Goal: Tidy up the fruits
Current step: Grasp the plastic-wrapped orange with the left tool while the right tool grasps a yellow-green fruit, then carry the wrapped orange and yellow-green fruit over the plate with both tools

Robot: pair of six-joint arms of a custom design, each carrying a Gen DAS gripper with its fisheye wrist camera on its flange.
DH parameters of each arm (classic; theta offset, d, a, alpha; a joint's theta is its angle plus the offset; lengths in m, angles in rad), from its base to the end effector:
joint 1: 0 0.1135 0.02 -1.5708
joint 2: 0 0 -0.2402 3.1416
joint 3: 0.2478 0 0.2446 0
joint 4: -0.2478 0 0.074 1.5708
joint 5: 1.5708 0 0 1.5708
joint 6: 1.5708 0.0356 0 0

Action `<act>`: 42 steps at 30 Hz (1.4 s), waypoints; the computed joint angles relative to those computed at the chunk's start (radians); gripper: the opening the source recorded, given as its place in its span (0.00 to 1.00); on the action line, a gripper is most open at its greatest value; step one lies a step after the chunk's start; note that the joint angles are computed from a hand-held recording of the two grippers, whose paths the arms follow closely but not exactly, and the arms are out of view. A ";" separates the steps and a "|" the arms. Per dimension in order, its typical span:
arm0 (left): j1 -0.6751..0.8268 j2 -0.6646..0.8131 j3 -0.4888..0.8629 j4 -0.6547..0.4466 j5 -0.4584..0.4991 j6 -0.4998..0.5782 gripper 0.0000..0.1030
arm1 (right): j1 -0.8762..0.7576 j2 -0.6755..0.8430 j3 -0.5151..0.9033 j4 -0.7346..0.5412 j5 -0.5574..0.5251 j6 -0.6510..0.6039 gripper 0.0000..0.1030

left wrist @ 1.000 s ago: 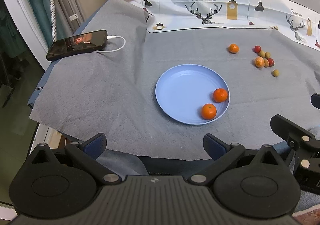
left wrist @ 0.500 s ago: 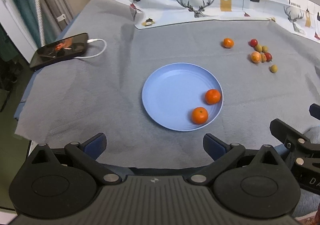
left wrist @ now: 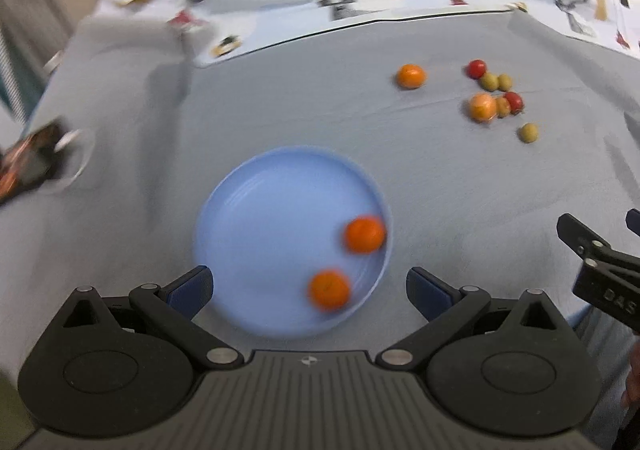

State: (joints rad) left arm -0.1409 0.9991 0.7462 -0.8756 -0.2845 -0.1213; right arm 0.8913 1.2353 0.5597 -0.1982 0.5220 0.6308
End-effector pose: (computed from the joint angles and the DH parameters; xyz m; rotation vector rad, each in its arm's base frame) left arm 0.1805 -0.0155 0.2165 -0.0594 2.6531 0.2987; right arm 0.1588 0.1684 0.1584 -0.0771 2.3001 0.1310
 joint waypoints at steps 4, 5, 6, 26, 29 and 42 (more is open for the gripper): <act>-0.080 0.282 0.058 0.235 -0.015 -0.014 1.00 | -0.210 0.232 -0.012 0.287 -0.125 -0.205 0.99; -0.091 0.352 0.072 0.305 0.000 -0.010 1.00 | -0.253 0.324 -0.002 0.385 -0.150 -0.272 0.99; -0.100 0.423 0.094 0.361 0.016 0.000 1.00 | -0.273 0.415 0.025 0.452 -0.142 -0.309 0.99; -0.111 1.354 0.905 0.487 0.282 0.122 0.51 | -0.473 0.830 0.228 0.795 -0.342 -0.490 0.67; -0.109 1.318 0.873 0.484 0.298 0.126 0.40 | -0.453 0.827 0.216 0.820 -0.329 -0.541 0.27; -0.031 0.541 0.271 0.274 0.253 0.098 0.40 | -0.390 0.408 -0.005 0.623 -0.178 -0.433 0.27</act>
